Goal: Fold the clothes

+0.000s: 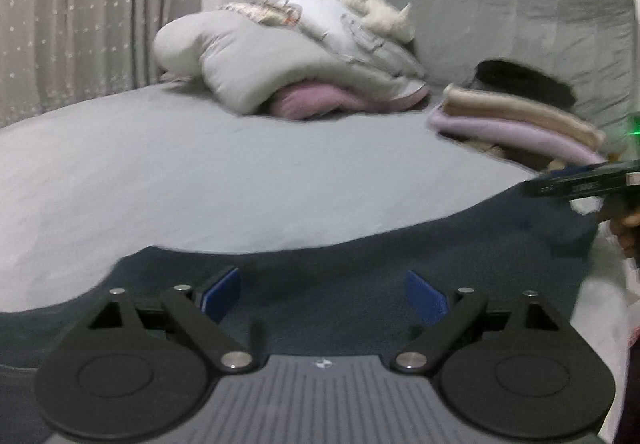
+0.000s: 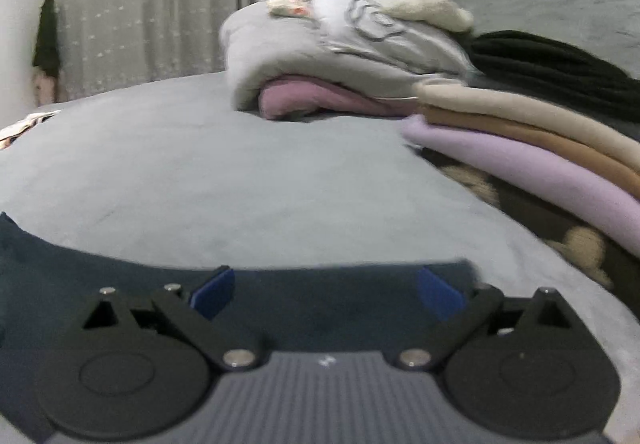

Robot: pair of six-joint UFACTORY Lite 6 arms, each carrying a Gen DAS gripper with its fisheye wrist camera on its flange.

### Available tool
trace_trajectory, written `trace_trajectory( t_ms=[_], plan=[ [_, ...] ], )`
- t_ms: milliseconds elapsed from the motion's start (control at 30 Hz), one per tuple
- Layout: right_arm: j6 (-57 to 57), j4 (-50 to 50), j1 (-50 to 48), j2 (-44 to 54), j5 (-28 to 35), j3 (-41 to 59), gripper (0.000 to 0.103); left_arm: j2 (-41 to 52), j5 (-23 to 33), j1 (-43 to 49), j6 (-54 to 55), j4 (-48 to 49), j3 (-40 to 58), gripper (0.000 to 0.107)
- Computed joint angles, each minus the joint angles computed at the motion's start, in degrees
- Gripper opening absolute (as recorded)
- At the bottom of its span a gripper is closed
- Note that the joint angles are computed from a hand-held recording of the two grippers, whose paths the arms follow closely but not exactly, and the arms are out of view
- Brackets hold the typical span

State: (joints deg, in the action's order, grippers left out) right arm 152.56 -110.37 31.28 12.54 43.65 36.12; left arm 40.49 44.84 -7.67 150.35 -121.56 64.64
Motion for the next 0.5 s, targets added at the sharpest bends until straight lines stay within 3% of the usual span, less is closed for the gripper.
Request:
trace_trajectory(
  t_ms=[167, 333, 433, 500],
  plan=[
    [2.21, -4.88, -6.94, 7.55, -4.31, 5.1, 0.1, 2.58, -3.65, -1.51, 4.82, -0.7, 0.05, 0.089],
    [11.62, -13.66, -17.11, 4.96, -3.54, -1.0, 0.102, 2.37, -3.7, -1.69, 4.65, -0.43, -0.11, 0.09],
    [23.67, -27.75, -24.7, 4.16, -5.49, -3.11, 0.102, 2.15, -4.3, -2.25, 4.38, -0.64, 0.16, 0.09],
    [23.67, -27.82, -24.55, 3.07, -4.48, -4.44, 0.102, 2.41, -5.09, -3.04, 4.21, -1.16, 1.02, 0.09]
  ],
)
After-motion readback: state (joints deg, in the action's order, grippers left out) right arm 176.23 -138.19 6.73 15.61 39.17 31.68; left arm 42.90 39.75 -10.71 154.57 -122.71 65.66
